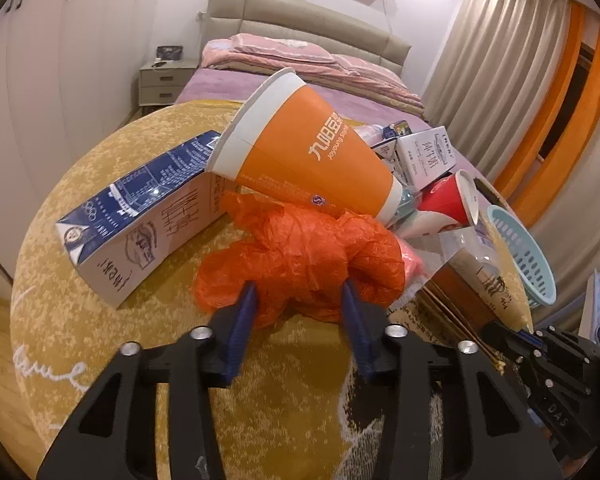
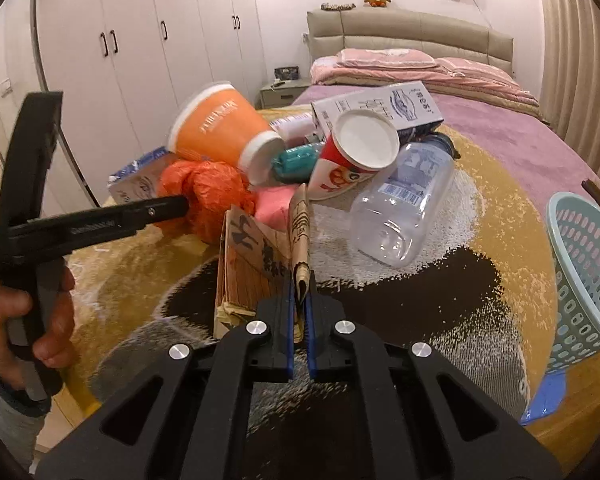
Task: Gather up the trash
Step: 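Grasp the cardboard with the right tool while the left tool grasps the orange bag, then drop the cardboard and orange bag into the blue wastebasket with both tools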
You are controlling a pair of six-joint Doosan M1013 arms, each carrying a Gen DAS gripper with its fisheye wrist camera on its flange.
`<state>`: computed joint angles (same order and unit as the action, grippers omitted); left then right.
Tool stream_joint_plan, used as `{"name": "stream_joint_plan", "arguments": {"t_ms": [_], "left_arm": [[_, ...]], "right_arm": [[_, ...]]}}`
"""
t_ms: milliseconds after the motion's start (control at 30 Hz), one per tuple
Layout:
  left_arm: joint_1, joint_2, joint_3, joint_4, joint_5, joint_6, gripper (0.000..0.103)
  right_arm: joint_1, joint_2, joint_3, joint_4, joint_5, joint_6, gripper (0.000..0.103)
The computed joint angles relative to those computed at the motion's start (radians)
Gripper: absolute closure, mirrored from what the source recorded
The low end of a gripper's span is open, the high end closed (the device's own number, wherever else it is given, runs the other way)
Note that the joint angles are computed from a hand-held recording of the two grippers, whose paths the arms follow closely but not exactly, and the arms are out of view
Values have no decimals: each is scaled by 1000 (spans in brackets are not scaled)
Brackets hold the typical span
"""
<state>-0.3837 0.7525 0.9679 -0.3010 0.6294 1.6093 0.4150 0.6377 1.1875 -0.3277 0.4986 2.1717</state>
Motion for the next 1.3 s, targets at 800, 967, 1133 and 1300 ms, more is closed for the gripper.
{"name": "stream_joint_plan", "arguments": {"t_ms": [800,967,1133,1300], "left_arm": [[-65,-52,19,-271,-94,356,81],[-99,1,-81,-294,-34,415,81],[-142,99,-264,-297,87,433,81],[-178,250,-537,-249,258,349,81]], "right_arm": [[-31,-170,209,-673,-36,776,100],[-60,-203,253,-776,63,944,100],[-93,-214,272,-789,177,1029,100],[-136,-203,269,-705,235,1031,100]]}}
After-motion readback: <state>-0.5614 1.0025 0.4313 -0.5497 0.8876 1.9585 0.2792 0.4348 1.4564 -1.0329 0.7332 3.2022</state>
